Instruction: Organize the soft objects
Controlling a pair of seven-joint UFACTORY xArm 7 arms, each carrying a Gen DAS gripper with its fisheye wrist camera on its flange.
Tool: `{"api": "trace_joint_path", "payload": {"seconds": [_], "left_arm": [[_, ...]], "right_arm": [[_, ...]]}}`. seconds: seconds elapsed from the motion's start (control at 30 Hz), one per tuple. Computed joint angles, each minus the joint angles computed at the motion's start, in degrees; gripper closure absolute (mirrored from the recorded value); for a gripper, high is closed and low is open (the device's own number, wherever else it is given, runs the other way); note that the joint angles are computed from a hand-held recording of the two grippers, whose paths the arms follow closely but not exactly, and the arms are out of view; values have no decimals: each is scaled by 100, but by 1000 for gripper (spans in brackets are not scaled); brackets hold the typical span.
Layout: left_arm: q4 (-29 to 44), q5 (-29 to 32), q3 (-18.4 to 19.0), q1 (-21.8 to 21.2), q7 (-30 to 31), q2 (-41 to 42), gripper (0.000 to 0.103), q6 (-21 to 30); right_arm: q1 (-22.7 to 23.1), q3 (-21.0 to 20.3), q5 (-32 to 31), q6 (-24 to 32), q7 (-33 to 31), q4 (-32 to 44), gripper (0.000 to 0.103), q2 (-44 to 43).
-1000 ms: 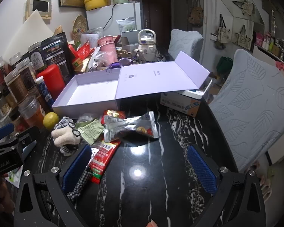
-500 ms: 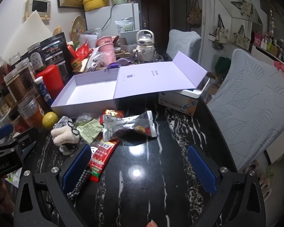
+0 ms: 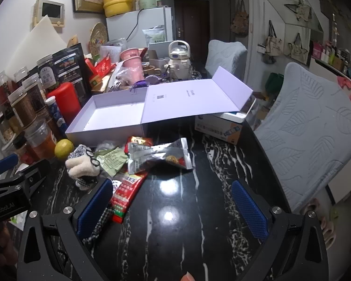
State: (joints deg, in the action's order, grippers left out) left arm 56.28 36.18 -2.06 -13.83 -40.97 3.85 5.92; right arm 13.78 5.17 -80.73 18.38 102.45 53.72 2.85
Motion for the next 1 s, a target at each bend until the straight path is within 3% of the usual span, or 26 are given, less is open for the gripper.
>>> {"api": "trace_joint_path", "payload": {"seconds": [1.0], "left_arm": [[-722, 1021, -445, 535, -939, -634, 0, -136]], "right_arm": [[43, 247, -1045, 107, 1175, -512, 0, -418]]}}
